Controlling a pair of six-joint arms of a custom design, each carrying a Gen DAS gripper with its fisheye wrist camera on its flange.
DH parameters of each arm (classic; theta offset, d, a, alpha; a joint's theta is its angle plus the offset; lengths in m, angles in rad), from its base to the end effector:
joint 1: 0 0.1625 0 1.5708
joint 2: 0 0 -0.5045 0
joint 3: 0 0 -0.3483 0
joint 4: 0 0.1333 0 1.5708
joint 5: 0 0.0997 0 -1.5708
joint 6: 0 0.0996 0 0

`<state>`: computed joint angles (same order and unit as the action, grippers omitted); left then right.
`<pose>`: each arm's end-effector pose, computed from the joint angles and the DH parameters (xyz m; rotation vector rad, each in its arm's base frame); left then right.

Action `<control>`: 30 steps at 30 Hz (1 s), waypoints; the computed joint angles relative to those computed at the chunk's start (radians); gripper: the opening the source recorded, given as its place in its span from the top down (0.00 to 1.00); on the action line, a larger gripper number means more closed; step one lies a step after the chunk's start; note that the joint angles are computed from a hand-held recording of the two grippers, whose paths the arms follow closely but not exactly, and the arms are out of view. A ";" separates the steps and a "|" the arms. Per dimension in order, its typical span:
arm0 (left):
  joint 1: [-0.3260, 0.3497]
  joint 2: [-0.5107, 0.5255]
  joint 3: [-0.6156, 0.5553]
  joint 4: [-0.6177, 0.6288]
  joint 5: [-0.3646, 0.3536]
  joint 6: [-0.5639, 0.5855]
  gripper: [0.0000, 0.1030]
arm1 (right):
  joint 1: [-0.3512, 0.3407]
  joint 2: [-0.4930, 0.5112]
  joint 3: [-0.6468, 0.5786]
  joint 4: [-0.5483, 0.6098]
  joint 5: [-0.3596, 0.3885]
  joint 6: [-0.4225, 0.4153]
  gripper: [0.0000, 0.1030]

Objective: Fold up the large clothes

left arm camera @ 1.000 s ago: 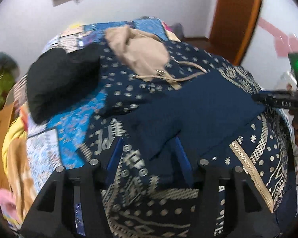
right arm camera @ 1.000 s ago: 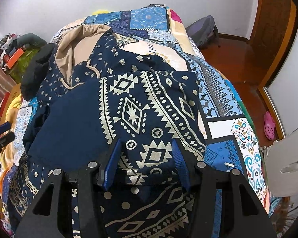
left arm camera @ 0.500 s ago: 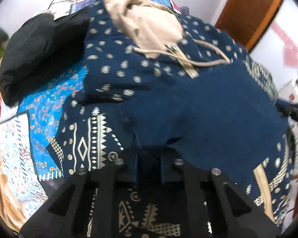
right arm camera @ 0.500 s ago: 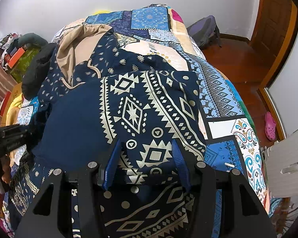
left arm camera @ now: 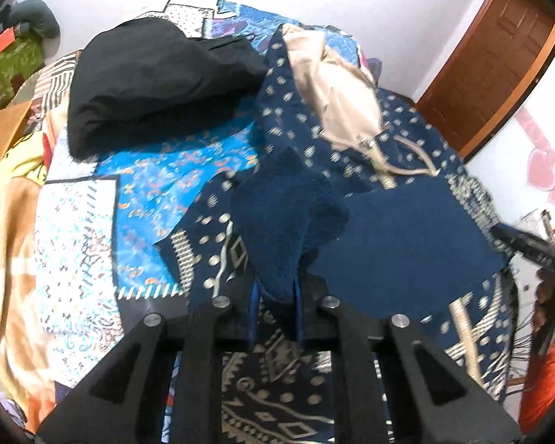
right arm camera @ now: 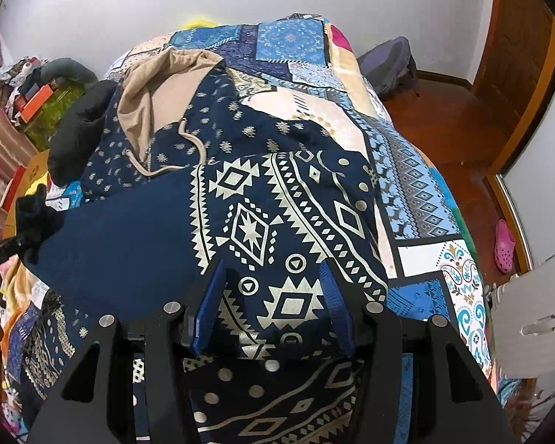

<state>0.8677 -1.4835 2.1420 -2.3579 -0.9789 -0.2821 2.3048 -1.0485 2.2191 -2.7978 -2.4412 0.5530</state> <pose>-0.1333 -0.4493 0.3828 0.4990 2.5825 -0.5284 0.3710 -0.3259 0.2205 0.1840 -2.3734 0.7177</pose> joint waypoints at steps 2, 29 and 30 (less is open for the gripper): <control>-0.010 -0.003 0.017 0.027 0.055 -0.016 0.74 | 0.001 0.004 -0.004 0.009 0.004 -0.003 0.53; -0.036 0.235 -0.249 -0.347 0.170 0.387 0.48 | -0.051 0.119 -0.328 -0.115 0.061 -0.357 0.53; -0.021 0.255 -0.275 -0.337 0.157 0.386 0.48 | -0.063 0.127 -0.351 -0.103 0.071 -0.354 0.53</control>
